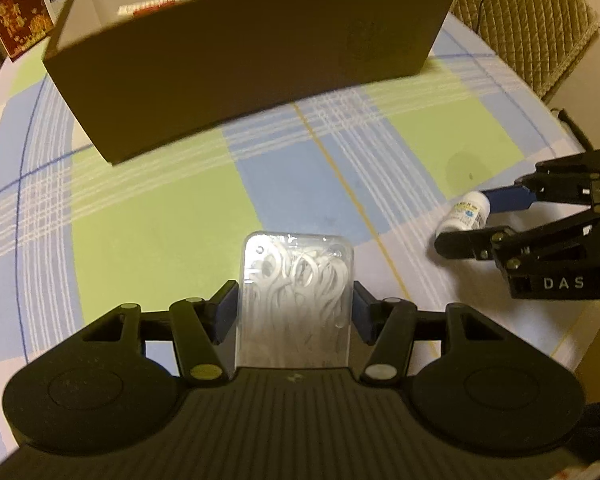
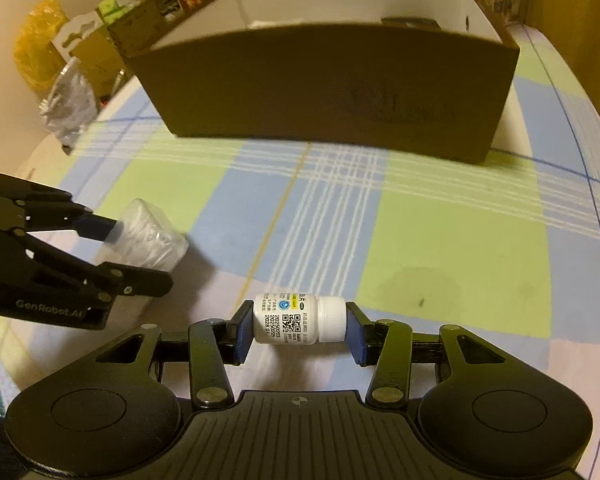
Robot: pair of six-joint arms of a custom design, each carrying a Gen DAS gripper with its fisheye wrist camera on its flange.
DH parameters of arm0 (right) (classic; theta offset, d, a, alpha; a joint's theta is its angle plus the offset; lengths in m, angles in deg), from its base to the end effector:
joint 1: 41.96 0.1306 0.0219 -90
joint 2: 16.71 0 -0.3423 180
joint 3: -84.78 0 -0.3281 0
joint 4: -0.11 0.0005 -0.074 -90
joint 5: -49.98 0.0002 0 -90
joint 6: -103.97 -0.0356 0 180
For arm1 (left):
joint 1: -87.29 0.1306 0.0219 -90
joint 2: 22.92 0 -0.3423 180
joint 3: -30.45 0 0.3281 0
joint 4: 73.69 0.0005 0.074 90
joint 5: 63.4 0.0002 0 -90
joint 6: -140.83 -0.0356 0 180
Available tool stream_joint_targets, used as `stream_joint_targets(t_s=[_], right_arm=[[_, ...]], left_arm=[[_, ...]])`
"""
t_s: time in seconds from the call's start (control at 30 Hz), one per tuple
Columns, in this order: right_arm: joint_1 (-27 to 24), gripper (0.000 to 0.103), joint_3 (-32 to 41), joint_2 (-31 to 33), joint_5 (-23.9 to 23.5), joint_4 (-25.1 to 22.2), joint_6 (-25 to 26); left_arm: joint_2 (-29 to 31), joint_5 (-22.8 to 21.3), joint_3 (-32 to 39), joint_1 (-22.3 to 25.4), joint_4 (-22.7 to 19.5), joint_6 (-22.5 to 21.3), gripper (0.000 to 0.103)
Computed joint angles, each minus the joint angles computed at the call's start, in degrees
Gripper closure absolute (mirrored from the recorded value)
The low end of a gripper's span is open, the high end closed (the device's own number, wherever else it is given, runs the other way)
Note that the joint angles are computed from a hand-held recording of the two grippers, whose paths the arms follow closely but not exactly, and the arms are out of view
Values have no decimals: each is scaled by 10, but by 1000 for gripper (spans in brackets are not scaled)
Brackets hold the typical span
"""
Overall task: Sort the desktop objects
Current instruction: 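Carry the floss box and pill bottle over the brown box and lower them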
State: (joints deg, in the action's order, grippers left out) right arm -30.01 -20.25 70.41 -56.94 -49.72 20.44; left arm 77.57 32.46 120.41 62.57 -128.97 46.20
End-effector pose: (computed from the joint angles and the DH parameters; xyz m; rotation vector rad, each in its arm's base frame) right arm 0.3658 0.0875 0.3079 -0.5187 2.5874 0.4232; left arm 0.4083 -0.1925 0.3073 0.7215 2.6369 -0.2399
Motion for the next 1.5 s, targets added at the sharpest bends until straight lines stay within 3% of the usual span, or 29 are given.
stream_joint_targets(t_s=[0.47,0.87,1.13,1.5], right_arm=[[-8,59,51,-10,-32,-17,30],[-21,59,156,39,-66,-33,45],[-18,59,252,104,-60,-30,47],[-8,59,395,217,-44,-52,30]], left_arm=[[-19,8,67,4,-23,1,49],[14,16,162,26,-30,-16,49],[74,18,271,36,-39,-27,49],[199,7,458,43,-98,-20,49]])
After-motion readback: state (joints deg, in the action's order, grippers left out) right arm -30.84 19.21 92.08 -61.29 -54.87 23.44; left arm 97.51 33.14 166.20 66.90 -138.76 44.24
